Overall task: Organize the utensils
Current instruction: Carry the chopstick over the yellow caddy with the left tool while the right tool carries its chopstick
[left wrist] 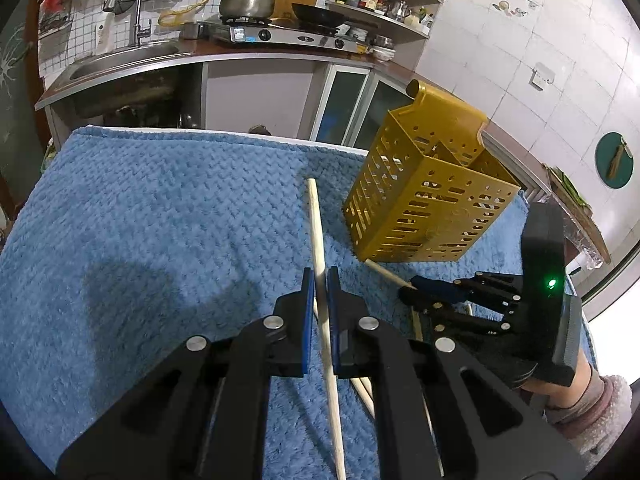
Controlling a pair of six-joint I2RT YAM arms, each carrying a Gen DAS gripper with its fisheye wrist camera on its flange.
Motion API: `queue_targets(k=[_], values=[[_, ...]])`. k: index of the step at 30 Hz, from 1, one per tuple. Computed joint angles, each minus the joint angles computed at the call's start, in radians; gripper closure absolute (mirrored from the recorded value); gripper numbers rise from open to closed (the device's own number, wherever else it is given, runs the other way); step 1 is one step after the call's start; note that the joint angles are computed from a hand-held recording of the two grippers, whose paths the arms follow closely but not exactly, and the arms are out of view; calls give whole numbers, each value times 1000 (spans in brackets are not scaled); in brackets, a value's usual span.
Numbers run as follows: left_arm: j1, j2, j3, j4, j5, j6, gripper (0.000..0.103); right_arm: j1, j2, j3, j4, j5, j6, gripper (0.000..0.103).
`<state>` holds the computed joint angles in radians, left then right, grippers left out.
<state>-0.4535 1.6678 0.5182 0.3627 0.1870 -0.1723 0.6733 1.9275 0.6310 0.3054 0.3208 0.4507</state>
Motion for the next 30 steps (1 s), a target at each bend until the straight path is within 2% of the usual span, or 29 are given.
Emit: queue_targets(k=[10,18,21,23,27,30], values=[[-40,-44,-8,-13,-21,-14,99,-15,-283,-196,-19,17,100,91],[-84,-139,-33,-38,-47,-27,99,-104,-645,-382,-66,-34,183,92],[-104,-162,-32,-52,-60,-37,99,-126,-669,-403,-46,-54,234,97],[-117,-171,-31,-58,-63,-44,99,-160,-720,-449,-32,-70,256,97],[-145,-184,-31,-56,-84,-50,99,-163,-720,-490,28,-38,261,97],[-153,-188,-30,-53,-89,-57,99,-142,-742,-491,26,-5,258,97]])
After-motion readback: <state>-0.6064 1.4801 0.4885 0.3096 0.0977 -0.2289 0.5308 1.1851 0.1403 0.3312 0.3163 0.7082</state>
